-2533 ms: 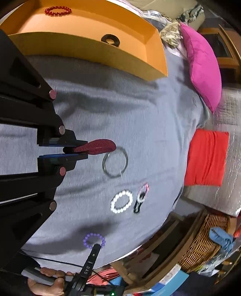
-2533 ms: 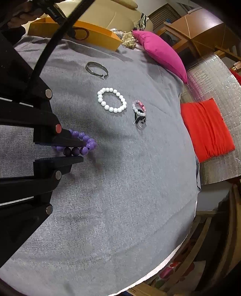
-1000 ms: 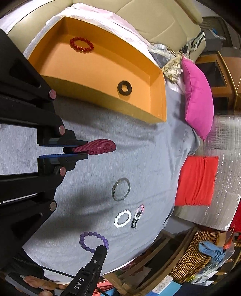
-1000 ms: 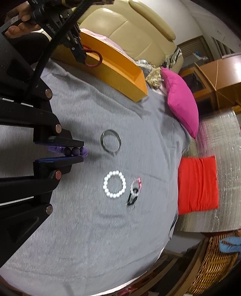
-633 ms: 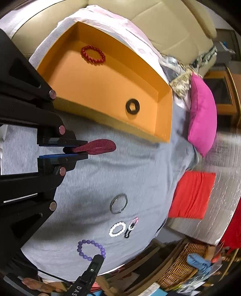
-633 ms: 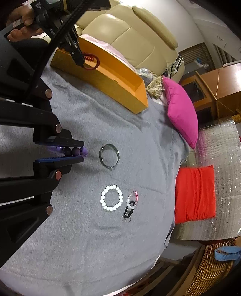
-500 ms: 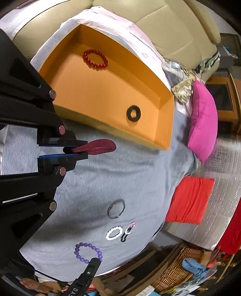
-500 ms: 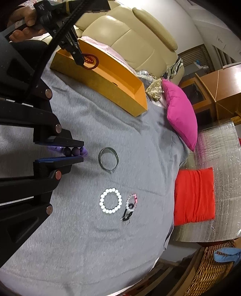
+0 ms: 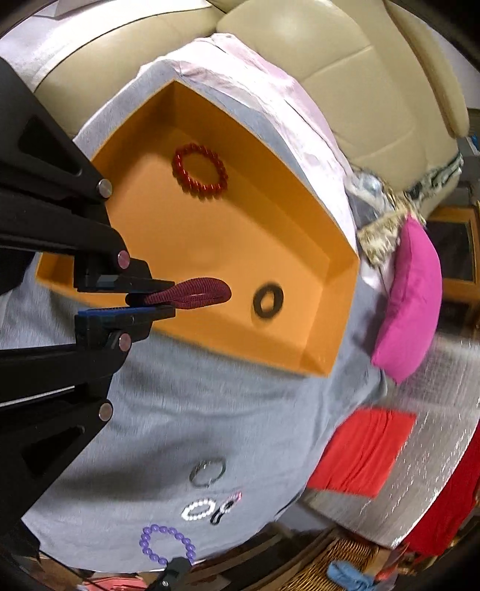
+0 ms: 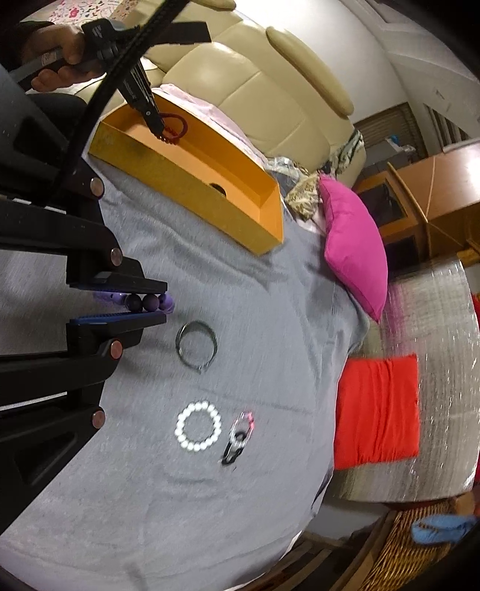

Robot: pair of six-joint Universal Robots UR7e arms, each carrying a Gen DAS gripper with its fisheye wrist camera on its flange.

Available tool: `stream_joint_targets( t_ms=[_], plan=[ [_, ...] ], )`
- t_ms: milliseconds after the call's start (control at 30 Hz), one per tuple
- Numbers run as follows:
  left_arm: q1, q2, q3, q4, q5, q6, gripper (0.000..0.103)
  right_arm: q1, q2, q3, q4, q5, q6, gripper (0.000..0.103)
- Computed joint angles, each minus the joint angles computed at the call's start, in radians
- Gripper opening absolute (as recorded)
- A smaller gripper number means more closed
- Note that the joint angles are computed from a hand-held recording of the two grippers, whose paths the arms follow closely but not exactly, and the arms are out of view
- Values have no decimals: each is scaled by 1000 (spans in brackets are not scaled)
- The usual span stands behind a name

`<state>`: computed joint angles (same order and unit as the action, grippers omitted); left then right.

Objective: Organize jewelry

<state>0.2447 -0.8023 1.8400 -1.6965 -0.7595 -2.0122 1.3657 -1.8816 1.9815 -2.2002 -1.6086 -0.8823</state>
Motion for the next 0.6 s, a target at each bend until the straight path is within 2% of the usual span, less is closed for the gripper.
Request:
stream_joint_targets(
  t_ms=[300, 600],
  plan=[
    [7, -37, 46, 14, -26, -56, 6, 119, 37, 36, -16, -8, 26, 10],
    [18, -65, 68, 35, -45, -82, 6, 255, 117, 48, -24, 11, 92, 10]
  ],
)
